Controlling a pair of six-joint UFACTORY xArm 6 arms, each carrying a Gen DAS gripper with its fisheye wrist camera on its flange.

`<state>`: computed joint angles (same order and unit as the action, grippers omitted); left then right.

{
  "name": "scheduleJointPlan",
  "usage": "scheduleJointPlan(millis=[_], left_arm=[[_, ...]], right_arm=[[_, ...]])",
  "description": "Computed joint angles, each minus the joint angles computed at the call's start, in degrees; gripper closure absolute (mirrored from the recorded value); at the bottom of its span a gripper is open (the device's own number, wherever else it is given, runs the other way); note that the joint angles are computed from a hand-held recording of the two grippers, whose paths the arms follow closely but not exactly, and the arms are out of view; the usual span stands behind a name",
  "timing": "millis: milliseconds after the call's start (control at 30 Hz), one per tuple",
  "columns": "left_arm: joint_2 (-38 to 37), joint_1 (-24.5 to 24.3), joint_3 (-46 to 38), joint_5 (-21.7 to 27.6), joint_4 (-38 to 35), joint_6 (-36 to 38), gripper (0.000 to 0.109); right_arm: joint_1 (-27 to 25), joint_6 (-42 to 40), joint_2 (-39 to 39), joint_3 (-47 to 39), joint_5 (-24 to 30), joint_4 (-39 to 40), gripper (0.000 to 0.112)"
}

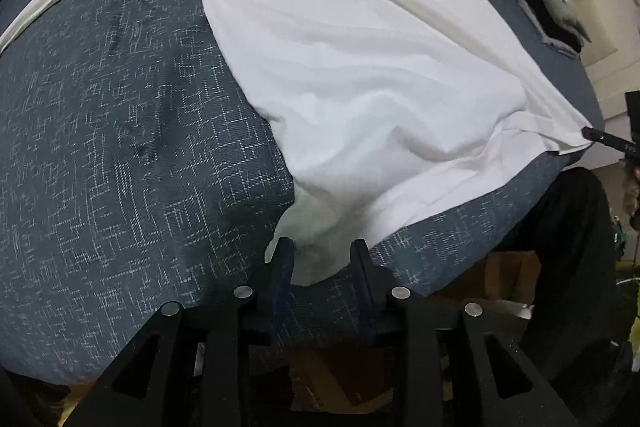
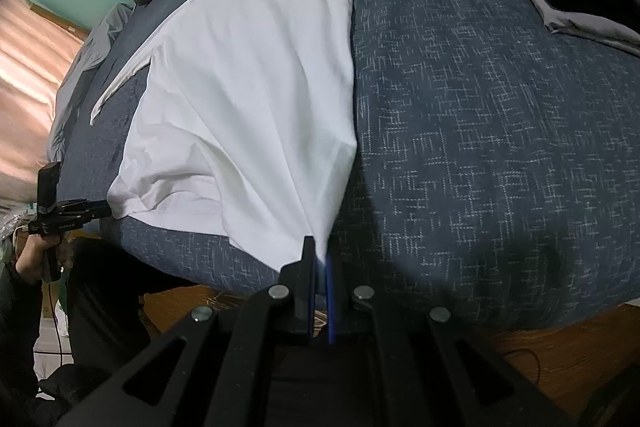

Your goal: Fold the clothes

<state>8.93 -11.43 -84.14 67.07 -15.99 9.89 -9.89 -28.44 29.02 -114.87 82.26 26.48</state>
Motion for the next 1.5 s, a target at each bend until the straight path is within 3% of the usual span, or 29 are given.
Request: scheduleJointPlan(millis=[200, 267, 367, 533, 933, 1033, 1267, 1500], left_arm=[[1.0, -0.8, -0.1, -0.8, 2.6, 0.9, 0.078], [1.0, -0.9, -0.1, -1.3, 3.4, 1.2, 0.092], [0.8, -0.5, 0.1, -1.7, 3.6, 1.7, 0.103], [-1.0, 1.0, 0.3, -1.7, 1.0, 3.6, 0.104], [-11.2, 9.8, 1.3, 5.5, -3.6, 8.2, 0.105], [-11.9, 11.3, 1.9, 6.1, -4.7, 8.1, 0.105], [-12.7, 10.0, 10.3, 4.2, -6.2, 5.8, 0.106], [-12.4, 9.5, 13.0, 2.6, -6.4, 5.3, 0.106]], right_arm=[[-0.1, -0.4, -0.3, 0.5, 0.1, 0.4, 0.109], [-0.1, -0.4, -0.2, 0.4, 0.1, 0.5, 0.109], [0.0, -0.6, -0.3, 0.6, 0.1, 0.7, 0.109], [-0.2, -0.8, -0.8, 0.5, 0.4, 1.4, 0.109], [0.0, -3.5, -2.0, -5.3, 4.9, 4.5, 0.109], [0.8, -4.3, -3.3, -2.2, 3.8, 3.1, 0.109], [1.8, -4.3, -6.0, 7.8, -1.2, -1.4, 0.109], [2.0, -3.2, -7.0, 12.7, -4.5, -3.4, 0.109]])
